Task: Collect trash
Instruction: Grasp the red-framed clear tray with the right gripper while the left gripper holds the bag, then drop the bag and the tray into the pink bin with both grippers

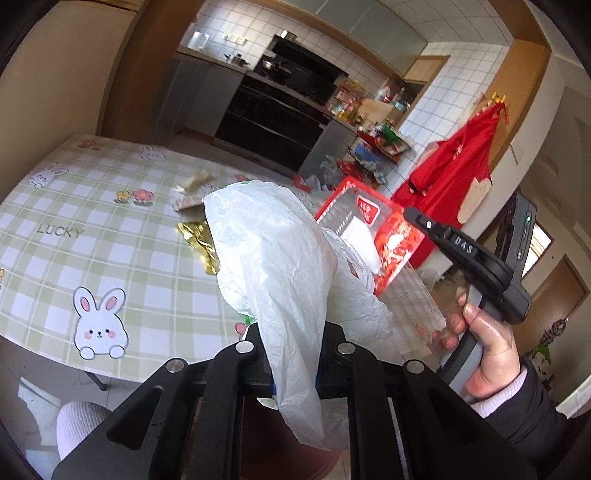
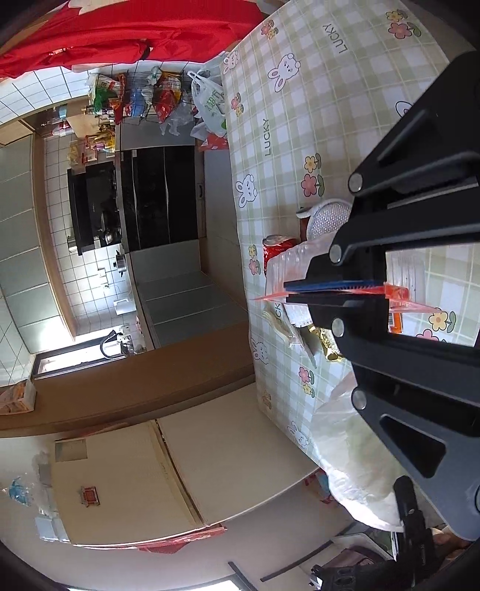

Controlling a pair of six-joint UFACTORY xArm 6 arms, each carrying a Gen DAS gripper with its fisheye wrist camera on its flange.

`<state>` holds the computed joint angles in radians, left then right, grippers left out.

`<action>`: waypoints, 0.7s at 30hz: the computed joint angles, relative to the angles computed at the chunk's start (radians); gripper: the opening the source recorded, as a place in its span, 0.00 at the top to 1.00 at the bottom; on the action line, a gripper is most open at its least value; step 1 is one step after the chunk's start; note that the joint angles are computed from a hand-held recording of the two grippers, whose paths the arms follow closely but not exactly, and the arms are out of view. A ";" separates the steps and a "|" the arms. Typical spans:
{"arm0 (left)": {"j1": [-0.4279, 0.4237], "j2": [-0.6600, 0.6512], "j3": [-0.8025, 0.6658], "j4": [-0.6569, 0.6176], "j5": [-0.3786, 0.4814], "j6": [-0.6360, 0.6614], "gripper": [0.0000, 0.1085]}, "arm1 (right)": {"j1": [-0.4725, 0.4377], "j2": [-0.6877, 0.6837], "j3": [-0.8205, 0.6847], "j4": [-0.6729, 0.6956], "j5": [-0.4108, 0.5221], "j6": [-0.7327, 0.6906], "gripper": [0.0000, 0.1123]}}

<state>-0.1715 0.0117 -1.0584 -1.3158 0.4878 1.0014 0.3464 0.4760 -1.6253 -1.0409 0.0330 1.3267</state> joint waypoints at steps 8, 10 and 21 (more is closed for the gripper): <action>-0.069 0.036 0.014 0.269 0.133 -0.161 0.88 | -0.032 -0.157 0.127 -0.430 -0.023 0.430 0.95; -0.087 0.048 0.012 0.297 0.152 -0.177 0.85 | -0.037 -0.195 0.162 -0.504 -0.028 0.501 0.95; -0.105 0.075 0.001 0.310 0.074 -0.265 0.35 | -0.045 -0.342 0.321 -0.585 -0.058 0.560 0.95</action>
<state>-0.2762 0.0863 -1.0569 -1.0053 0.5614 0.7369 0.3010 0.1340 -1.3040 -1.6261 -0.0248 1.8868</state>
